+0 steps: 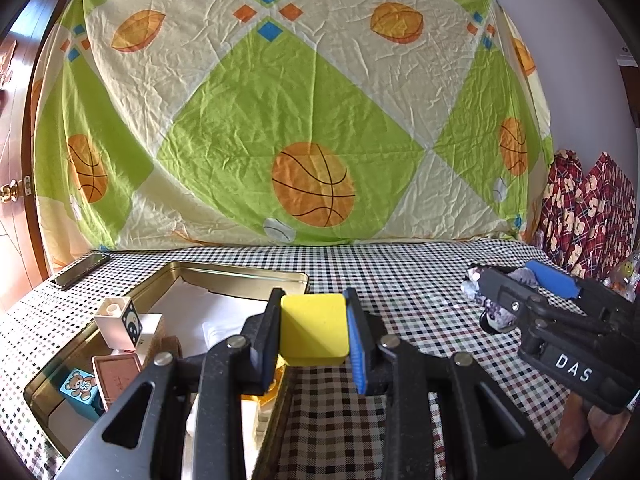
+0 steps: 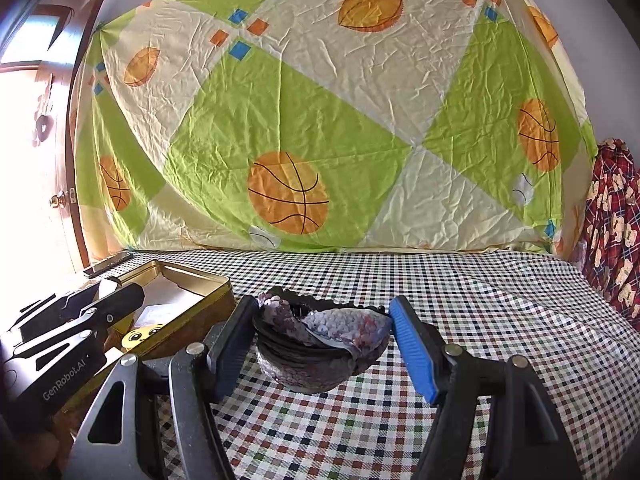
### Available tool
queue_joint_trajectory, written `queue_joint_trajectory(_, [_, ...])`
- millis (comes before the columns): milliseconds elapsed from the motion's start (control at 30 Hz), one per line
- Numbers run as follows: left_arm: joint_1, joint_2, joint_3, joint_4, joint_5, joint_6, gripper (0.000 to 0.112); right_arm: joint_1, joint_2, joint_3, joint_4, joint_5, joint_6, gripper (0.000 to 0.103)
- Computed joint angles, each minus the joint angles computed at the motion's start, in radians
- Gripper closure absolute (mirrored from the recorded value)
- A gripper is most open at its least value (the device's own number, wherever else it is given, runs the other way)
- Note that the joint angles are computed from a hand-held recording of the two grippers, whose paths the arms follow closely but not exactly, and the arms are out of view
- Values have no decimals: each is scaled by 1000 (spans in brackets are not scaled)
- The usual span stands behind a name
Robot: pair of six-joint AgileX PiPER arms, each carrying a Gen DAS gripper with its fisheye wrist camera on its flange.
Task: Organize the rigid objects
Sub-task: 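Carry yellow cube with left gripper while right gripper carries grey pouch toward the tin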
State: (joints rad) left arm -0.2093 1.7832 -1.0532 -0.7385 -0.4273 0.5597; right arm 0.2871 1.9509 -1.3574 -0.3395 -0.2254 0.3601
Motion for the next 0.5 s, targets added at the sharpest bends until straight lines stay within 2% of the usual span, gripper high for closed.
queue_joint_trajectory(500, [17, -33, 56, 87, -29, -86, 84, 21, -8, 11, -157, 2, 176, 34])
